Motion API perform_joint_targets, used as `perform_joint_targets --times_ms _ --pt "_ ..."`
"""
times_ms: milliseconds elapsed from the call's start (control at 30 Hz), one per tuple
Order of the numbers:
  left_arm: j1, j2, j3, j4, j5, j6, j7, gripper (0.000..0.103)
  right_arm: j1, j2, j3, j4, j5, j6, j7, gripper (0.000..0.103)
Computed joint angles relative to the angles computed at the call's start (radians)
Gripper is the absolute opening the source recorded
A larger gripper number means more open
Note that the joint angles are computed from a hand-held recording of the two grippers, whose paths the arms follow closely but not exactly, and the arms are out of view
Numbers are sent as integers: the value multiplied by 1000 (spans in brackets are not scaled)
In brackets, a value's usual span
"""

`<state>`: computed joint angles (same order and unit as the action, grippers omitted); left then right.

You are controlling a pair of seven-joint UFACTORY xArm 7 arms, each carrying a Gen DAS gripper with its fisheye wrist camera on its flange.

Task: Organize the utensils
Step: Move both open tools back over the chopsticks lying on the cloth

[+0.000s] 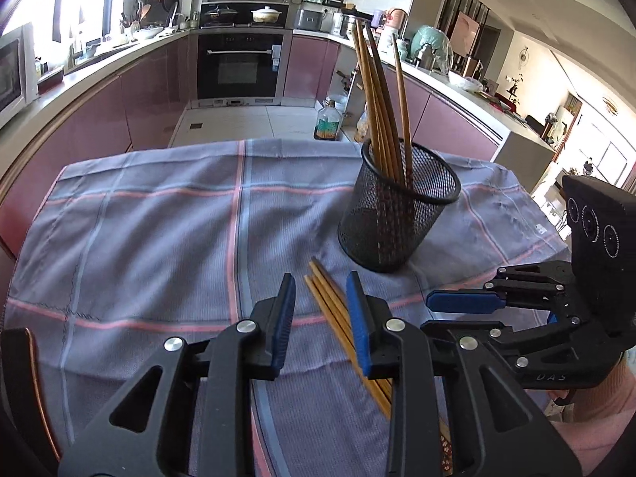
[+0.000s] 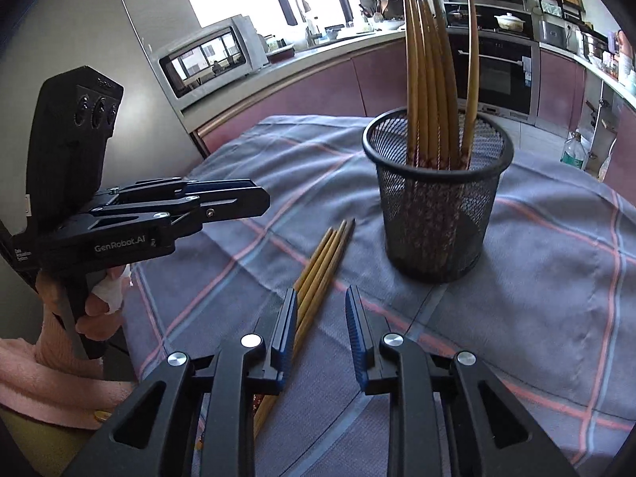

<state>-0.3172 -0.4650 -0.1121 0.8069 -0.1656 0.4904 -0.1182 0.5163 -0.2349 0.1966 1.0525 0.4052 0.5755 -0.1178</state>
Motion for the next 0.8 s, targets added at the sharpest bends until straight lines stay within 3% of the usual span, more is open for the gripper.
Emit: perform_joint_targets --times_ms 233,800 --pt "-22 -35 0 -81 -20 -5 -6 27 5 23 27 -6 -37 -11 57 23" --pt "-45 -45 -19 -126 -9 6 -52 28 8 39 34 -16 -88 -15 117 23"
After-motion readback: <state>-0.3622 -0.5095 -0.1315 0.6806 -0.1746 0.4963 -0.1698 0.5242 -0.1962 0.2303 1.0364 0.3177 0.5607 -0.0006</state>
